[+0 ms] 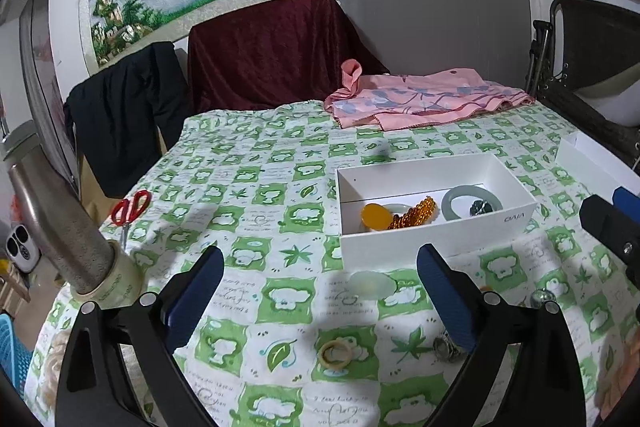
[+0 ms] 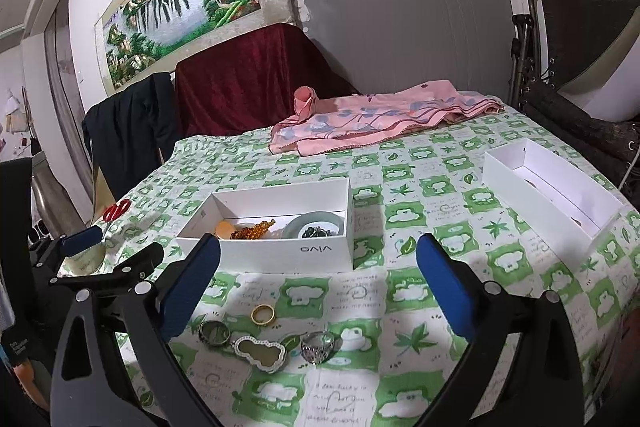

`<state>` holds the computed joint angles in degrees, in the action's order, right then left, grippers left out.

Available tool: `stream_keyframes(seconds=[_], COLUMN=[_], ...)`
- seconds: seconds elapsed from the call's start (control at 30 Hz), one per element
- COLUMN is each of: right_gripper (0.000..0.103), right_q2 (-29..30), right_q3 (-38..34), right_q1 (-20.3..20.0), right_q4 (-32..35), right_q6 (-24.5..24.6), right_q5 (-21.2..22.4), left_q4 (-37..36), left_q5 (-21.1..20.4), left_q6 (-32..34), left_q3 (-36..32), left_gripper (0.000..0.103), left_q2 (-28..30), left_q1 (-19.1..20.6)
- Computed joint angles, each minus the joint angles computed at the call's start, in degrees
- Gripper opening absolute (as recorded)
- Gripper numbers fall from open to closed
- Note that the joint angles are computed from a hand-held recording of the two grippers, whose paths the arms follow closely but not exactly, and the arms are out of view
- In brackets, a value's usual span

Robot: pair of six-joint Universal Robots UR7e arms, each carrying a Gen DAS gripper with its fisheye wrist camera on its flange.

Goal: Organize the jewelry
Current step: 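Move both tools over the remaining rings and pendants on the cloth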

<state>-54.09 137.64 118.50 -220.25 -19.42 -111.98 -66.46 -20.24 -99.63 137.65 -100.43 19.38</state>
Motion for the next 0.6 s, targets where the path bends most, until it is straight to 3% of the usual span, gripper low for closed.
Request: stream_keyframes(seconds=[0.27,0.6], right_gripper=[0.095,0.095], right_q2=[-0.7,-1.5], right_q3=[1.3,2.3], right_q1=[0.1,-0.2], right_q4=[0.2,0.8], right_q6=[1.5,2.6], right_q5=[-0.1,-0.1], left_q4=[4.7,4.4], left_q5=[-1.0,-1.0], left_q6=[-4.8,-4.5], left_q3=[-0.2,-0.2], left_gripper=[0.096,0.096], left_q2=[-0.5,-0.4], left_q1=[-1.3,-1.1])
